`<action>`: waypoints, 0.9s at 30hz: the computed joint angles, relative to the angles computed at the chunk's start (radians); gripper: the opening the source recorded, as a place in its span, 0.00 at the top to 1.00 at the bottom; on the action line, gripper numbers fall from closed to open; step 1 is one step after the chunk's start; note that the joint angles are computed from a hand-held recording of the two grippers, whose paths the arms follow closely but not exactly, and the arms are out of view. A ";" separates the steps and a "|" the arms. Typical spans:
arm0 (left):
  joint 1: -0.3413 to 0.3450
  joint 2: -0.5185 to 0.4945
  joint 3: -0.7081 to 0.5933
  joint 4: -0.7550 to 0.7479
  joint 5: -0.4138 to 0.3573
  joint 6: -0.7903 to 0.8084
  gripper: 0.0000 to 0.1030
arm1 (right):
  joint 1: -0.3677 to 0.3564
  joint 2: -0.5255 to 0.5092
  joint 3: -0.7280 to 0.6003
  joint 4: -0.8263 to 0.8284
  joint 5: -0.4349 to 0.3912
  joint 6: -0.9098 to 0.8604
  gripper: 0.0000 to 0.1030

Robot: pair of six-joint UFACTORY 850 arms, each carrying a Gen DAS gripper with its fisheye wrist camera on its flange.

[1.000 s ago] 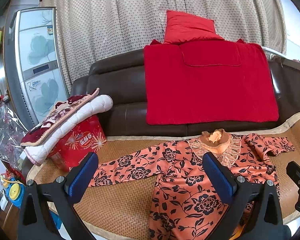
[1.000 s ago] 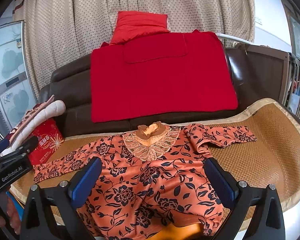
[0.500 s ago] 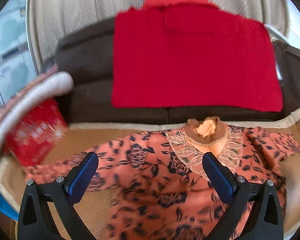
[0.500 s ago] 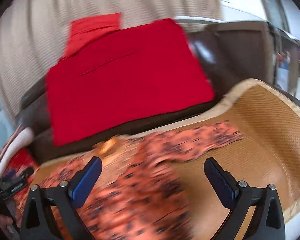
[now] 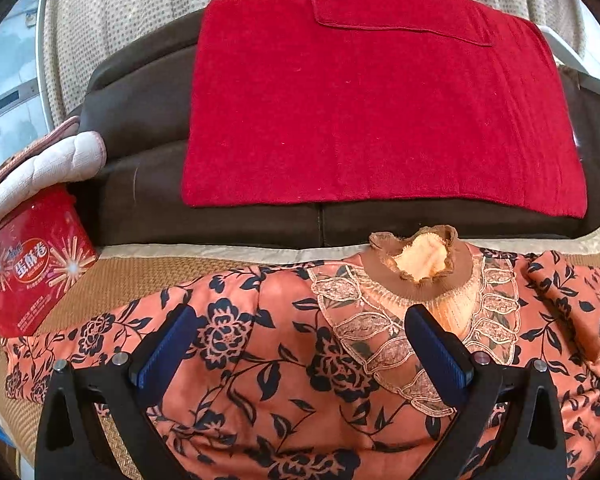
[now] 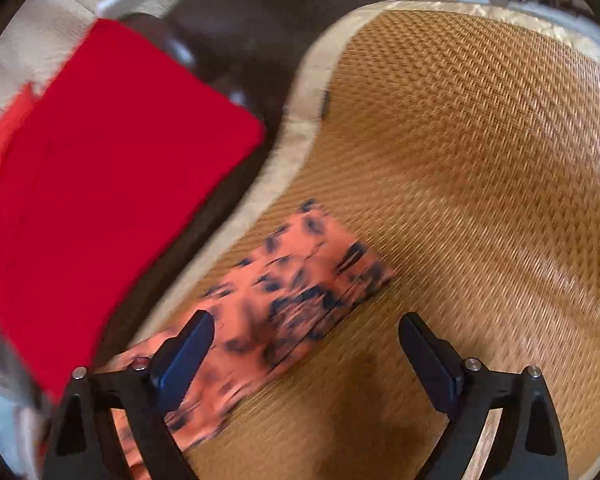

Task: Fold small clothes
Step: 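Grasp the blouse sleeve cuff with the right gripper and lift it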

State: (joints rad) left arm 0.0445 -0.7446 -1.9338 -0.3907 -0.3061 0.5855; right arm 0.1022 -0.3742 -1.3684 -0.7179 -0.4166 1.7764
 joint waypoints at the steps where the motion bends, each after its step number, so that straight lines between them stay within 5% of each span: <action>1: -0.001 -0.003 -0.001 -0.006 0.002 0.009 0.00 | 0.003 -0.032 -0.041 -0.001 -0.075 -0.028 0.12; 5: -0.008 -0.017 -0.017 0.051 0.006 -0.040 0.00 | 0.002 -0.165 -0.207 0.068 -0.275 -0.240 0.17; 10: -0.006 -0.030 -0.037 0.093 -0.003 -0.094 0.00 | 0.029 -0.229 -0.291 0.028 -0.340 -0.266 0.31; 11: -0.005 -0.032 -0.042 0.095 -0.008 -0.099 0.00 | 0.032 -0.236 -0.303 0.029 -0.350 -0.267 0.37; 12: -0.004 -0.032 -0.043 0.094 -0.008 -0.102 0.00 | 0.035 -0.240 -0.310 0.024 -0.348 -0.261 0.57; 14: 0.001 -0.031 -0.044 0.081 -0.008 -0.097 0.00 | 0.039 -0.240 -0.318 0.021 -0.321 -0.269 0.81; 15: 0.003 -0.030 -0.044 0.080 -0.005 -0.098 0.00 | 0.038 -0.244 -0.327 0.035 -0.310 -0.281 0.83; 23: 0.042 -0.032 -0.076 0.091 -0.005 -0.133 0.00 | 0.117 -0.176 -0.340 -0.051 -0.111 -0.217 0.84; 27: 0.074 -0.064 -0.148 0.148 -0.049 -0.218 0.00 | 0.192 -0.216 -0.472 -0.045 -0.020 -0.260 0.84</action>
State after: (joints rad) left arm 0.1190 -0.8088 -2.0816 -0.2429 -0.3549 0.3675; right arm 0.2942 -0.5899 -1.8401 -0.7633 -0.4366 1.5161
